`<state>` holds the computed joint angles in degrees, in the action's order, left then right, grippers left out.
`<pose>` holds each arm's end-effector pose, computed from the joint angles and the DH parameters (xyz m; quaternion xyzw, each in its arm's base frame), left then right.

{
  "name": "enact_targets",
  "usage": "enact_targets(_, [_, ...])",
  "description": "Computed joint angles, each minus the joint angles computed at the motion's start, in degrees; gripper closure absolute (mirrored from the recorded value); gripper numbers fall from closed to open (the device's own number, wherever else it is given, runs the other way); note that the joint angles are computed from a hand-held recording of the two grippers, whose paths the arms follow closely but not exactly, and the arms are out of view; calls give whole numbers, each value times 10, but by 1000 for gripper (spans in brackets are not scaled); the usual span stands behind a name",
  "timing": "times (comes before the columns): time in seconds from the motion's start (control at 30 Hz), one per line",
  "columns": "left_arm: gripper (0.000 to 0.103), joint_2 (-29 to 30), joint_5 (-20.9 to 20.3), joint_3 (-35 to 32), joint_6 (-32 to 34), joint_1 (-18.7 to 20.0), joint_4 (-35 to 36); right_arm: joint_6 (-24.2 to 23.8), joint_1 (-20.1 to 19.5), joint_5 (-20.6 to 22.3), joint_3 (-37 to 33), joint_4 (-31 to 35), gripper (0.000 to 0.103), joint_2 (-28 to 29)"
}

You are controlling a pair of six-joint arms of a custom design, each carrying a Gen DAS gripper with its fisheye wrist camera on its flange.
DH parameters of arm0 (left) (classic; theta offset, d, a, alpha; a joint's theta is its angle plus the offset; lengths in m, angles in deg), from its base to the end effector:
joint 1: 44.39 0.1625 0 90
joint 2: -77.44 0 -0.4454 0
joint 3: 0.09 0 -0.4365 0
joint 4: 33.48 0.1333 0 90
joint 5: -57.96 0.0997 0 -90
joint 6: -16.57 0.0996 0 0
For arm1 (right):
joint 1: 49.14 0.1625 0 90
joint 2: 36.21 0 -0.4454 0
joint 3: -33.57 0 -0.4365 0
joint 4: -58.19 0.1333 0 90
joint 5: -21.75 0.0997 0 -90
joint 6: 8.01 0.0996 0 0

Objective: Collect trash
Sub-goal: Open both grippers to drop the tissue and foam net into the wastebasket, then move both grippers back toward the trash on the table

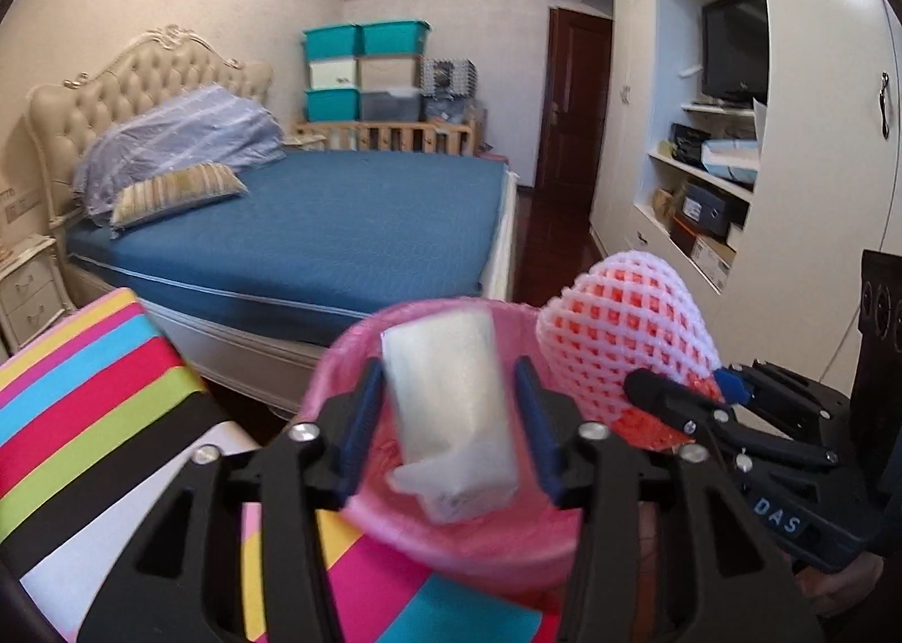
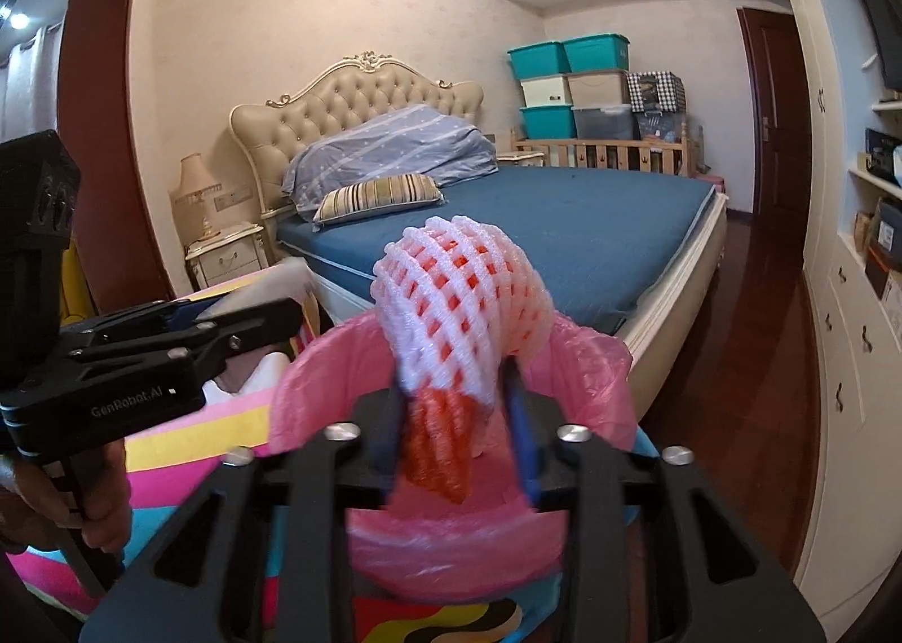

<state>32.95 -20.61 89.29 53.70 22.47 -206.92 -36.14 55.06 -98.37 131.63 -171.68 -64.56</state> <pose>-0.1602 -0.7643 0.1524 0.4431 0.8288 -0.3146 0.1333 0.2422 -0.6177 0.0291 0.1461 -0.7909 0.5251 0.2784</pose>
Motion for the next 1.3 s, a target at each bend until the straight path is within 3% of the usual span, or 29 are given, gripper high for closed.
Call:
enact_targets(0.07, [35,11,8,-15,-3,0,5,-3,-6,4,-3,-15,34,4])
enact_targets(0.17, [27,13,13,-23,-15,8,-6,1,-12,3,4,-38,34,-2])
enact_targets(0.3, [14,-39,-4,19,-19,25,-27,8,-1,-8,20,-63,33,-6])
enact_targets(0.4, [5,-83,-6,58,-18,32,-50,5,13,-14,28,-88,24,-1])
enact_targets(0.6, [5,-170,-15,125,-1,46,-87,14,42,0,9,-85,18,21])
enact_targets(0.77, [5,-246,22,178,17,52,-82,-5,74,6,-24,-62,18,55])
enact_targets(0.9, [5,-303,52,211,14,67,-50,11,91,22,-50,3,18,76])
enact_targets(1.3, [5,-436,130,291,28,138,-167,59,152,45,-143,168,18,149])
